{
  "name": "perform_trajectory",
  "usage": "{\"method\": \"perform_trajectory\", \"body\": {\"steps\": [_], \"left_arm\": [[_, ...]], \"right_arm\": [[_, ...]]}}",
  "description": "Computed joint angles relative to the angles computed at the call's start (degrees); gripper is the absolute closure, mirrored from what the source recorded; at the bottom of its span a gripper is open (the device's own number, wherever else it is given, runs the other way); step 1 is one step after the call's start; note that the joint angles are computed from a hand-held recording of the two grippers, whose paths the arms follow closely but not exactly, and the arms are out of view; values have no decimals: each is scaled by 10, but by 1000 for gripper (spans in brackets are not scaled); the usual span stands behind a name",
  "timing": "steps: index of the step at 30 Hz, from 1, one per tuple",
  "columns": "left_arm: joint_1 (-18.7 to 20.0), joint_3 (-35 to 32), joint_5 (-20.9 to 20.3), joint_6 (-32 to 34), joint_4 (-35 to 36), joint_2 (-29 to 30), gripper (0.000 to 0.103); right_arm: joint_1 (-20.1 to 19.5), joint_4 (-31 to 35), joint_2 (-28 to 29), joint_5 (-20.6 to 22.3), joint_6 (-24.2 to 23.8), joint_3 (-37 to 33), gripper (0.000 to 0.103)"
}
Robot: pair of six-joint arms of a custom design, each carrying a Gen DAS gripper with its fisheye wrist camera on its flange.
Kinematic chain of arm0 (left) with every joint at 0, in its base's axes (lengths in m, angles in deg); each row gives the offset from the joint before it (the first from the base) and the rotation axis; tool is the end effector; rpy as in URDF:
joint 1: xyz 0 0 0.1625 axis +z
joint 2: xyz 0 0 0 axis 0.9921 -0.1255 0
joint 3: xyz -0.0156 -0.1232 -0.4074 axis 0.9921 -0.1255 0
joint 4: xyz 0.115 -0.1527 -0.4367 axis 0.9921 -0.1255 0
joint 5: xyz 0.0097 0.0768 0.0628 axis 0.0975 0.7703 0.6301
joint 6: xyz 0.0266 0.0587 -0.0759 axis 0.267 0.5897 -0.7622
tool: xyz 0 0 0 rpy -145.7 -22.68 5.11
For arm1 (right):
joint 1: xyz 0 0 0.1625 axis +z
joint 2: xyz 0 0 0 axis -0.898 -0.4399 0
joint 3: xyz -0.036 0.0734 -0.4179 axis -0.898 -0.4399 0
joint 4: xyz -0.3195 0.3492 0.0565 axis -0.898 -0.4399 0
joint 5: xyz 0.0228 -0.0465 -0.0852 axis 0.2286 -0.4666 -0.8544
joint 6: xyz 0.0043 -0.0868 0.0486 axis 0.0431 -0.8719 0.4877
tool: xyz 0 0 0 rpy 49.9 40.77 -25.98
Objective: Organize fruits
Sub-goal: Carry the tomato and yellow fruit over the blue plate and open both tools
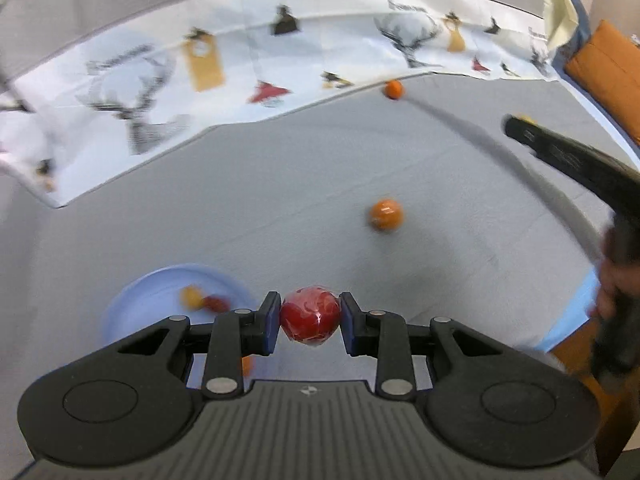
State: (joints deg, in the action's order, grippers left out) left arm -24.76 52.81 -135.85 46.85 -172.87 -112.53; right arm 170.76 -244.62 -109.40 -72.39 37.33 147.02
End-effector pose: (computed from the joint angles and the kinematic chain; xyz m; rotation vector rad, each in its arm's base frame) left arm -0.3128 -0.8555 0.2737 1.1117 2.3073 -0.3587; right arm 0.2928 -0.7780 0.2408 -0.1480 -1.8634 1.5318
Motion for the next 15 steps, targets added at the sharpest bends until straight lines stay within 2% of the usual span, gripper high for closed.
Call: {"method": "perform_trajectory", "body": {"steps": [3, 7, 9, 15], "left_arm": [[0, 29, 13, -17, 7, -47, 69], [0, 75, 24, -28, 4, -110, 69], [1, 100, 25, -33, 0, -141, 69], [7, 160, 19, -52, -3, -214, 69]], "right_arm": [[38, 18, -15, 3, 24, 45, 76], [81, 73, -35, 21, 96, 98, 76], [101, 94, -36, 26, 116, 113, 76], [148, 113, -14, 28, 91, 113, 76]]}}
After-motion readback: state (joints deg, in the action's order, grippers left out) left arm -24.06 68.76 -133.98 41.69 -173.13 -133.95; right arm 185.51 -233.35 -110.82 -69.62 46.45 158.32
